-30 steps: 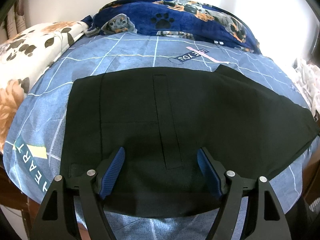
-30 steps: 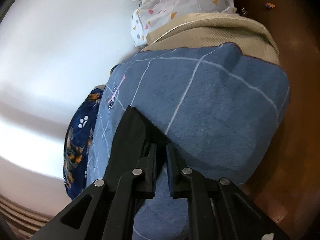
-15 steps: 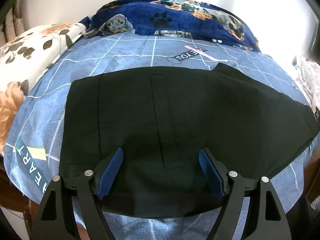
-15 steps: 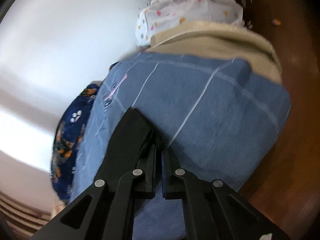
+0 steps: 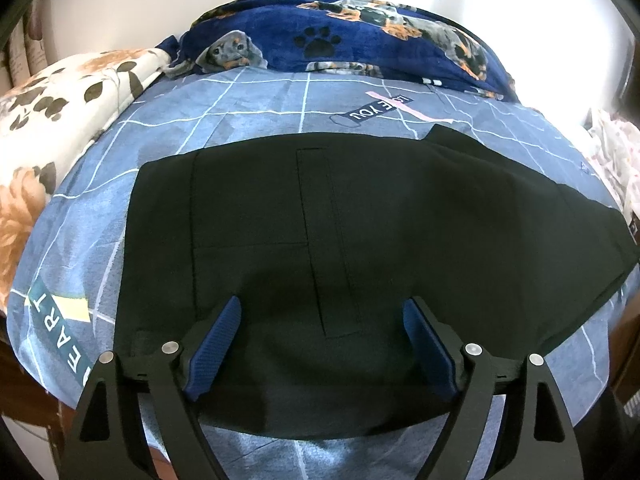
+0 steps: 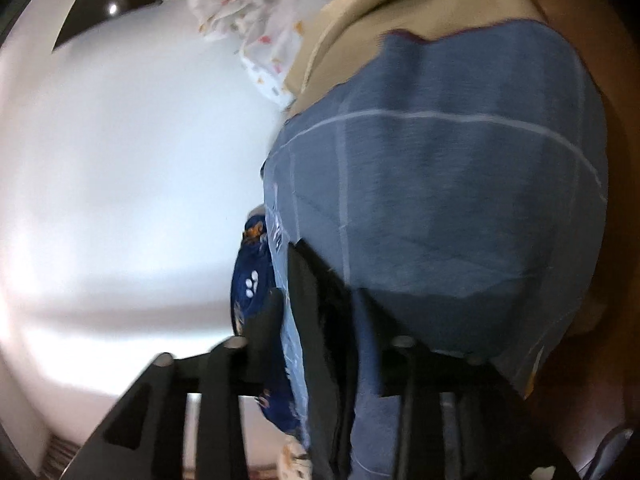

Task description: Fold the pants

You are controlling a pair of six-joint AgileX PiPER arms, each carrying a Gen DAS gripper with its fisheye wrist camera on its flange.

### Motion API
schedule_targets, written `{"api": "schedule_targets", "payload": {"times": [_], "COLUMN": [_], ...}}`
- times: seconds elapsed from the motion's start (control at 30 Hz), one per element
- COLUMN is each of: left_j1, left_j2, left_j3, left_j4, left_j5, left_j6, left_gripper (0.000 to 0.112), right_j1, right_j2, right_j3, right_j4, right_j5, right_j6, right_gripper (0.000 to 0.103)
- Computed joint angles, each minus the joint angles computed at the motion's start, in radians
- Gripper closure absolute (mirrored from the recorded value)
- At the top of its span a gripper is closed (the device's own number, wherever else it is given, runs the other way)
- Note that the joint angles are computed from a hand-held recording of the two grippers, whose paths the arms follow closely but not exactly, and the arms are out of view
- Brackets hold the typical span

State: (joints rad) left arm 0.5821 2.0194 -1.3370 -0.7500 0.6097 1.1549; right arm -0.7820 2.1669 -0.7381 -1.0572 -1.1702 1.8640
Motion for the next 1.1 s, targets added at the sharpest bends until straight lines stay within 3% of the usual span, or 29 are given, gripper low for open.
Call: {"api": "schedule_targets", "payload": {"times": [0.2, 0.27, 0.3, 0.33, 0.43, 0.53, 0.7, 0.9, 1.1], "left_j1": [0.001, 0.002, 0.003, 0.003, 0.016, 0.039, 0.049, 0.039, 0.012], "left_j2": [0.0, 0.001, 0.001, 0.002, -0.006, -0.027, -0.051, -0.095, -0.129], "left_j3": [0.0, -0.002, -0.003, -0.003, -0.008, -0.008, -0.035, 0.004, 0.071], "left_j4": [-0.001, 0.0, -0.001, -0.002, -0.033, -0.084, -0.077, -0.085, -0.081], "left_j5": [0.001, 0.001, 0.005, 0.006, 0.024, 0.027, 0.048, 0.011, -0.077], "left_j6": [0.002, 0.001, 0.004, 0.003, -0.004, 0.005, -0.023, 0.004, 0.04], "left_gripper": [0.028, 0.028, 0.028, 0.028, 0.028, 0.028, 0.028, 0.027, 0.026], "right_j1": [0.144, 0.214, 0.255, 0.275, 0.293, 0.305, 0.347, 0.435, 0.528], "right_j2": [-0.141, -0.183, -0.184, -0.189, -0.216, -0.247, -0.307, -0.388, -0.41], "right_j3": [-0.089, -0.131, -0.168, -0.183, -0.167, -0.127, -0.123, -0.152, -0.173], "right_j4": [-0.11, -0.17, -0.241, -0.272, -0.264, -0.155, -0.16, -0.205, -0.188], "right_j5": [0.293, 0.442, 0.525, 0.567, 0.621, 0.62, 0.695, 0.767, 0.776], "right_j6": [0.07, 0.114, 0.17, 0.201, 0.189, 0.1, 0.101, 0.134, 0.134], "right_gripper": [0.056, 0.081, 0.09, 0.09, 0.092, 0.091, 0.091, 0.091, 0.091]}}
